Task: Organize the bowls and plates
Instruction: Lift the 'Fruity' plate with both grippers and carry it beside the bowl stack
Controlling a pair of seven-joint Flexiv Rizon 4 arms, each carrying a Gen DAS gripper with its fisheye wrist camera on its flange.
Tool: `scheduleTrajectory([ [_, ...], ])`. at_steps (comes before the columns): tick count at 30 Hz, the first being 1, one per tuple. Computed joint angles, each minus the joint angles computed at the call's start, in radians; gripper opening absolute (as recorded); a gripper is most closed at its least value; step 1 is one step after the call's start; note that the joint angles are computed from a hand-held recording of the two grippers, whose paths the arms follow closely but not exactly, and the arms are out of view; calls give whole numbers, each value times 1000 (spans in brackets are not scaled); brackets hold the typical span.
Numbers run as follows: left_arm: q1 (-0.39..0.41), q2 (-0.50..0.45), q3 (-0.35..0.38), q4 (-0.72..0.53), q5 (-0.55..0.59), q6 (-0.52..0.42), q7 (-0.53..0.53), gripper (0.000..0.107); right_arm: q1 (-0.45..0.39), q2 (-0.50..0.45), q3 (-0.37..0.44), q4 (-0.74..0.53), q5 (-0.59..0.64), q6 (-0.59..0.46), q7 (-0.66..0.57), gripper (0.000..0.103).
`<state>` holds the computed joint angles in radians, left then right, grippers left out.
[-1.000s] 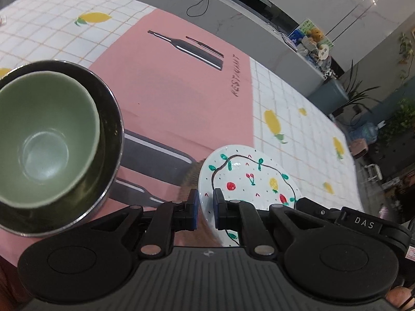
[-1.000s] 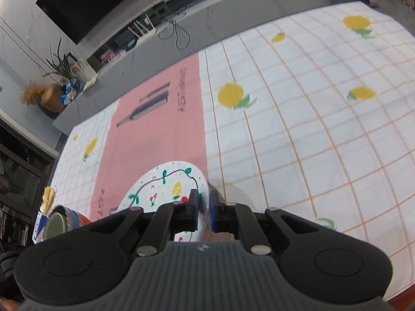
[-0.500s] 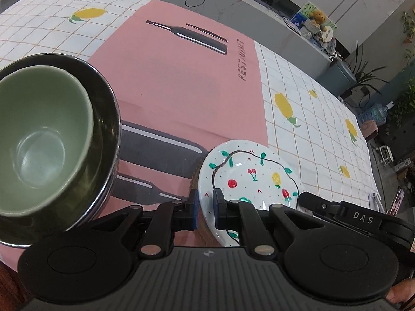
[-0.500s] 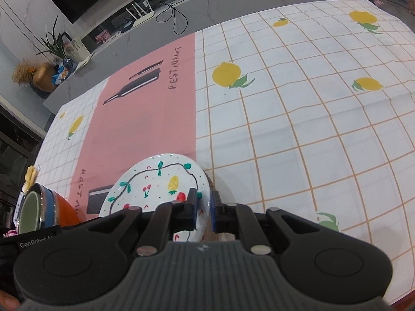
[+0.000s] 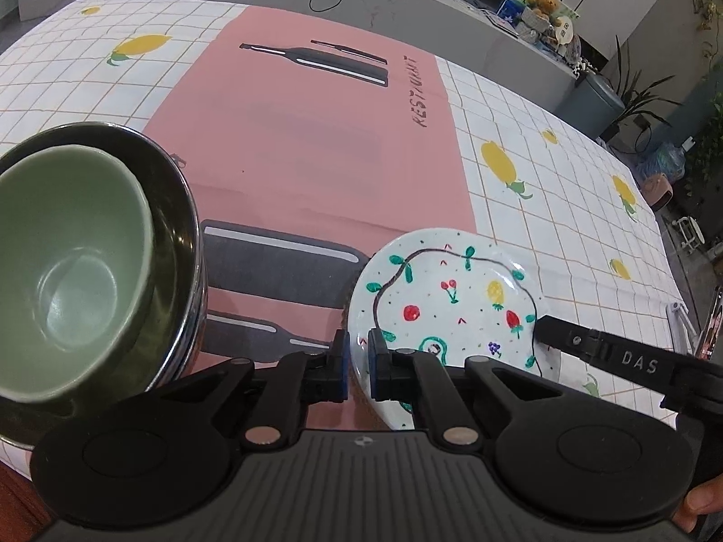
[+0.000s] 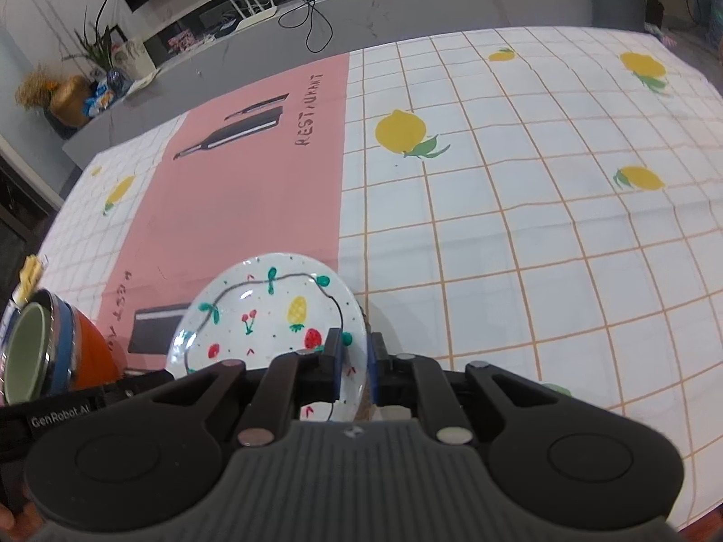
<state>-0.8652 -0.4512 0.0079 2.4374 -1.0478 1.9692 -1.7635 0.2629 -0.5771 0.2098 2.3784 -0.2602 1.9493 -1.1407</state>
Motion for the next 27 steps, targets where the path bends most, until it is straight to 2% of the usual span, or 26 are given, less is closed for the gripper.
scheduleTrajectory([
  [3, 4, 4, 1, 3, 10, -5, -1, 8, 75, 11, -57, 3, 38, -13, -24, 10],
  [6, -42, 0, 23, -7, -65, -3, 39, 10, 69, 6, -47, 4, 46, -13, -32, 13],
  [9, 19, 0, -18, 12, 20, 35, -20, 19, 77, 12, -52, 10, 67, -3, -32, 13],
  [12, 54, -5, -37, 16, 72, 41, -58, 26, 43, 18, -23, 9, 61, -13, -13, 13],
  [14, 31, -11, -20, 8, 49, 26, -44, 26, -8, 20, 18, 6, 36, -32, 12, 14],
  [17, 19, -15, -11, 3, 37, 10, -35, 27, -106, 13, 97, -6, -19, -90, 60, 26],
  [20, 119, -8, -55, 29, 197, 17, -131, 22, -200, -17, 178, -17, -69, -121, 92, 26],
  [21, 121, -9, -56, 30, 201, 22, -136, 22, -199, -21, 177, -17, -69, -120, 100, 23],
  [24, 65, -12, 0, 15, 187, -6, -124, 22, -175, -23, 154, -10, -69, -97, 108, 23],
  [27, -5, -14, 57, 1, 140, -28, -100, 21, -191, -25, 163, -11, -89, -105, 116, 25],
])
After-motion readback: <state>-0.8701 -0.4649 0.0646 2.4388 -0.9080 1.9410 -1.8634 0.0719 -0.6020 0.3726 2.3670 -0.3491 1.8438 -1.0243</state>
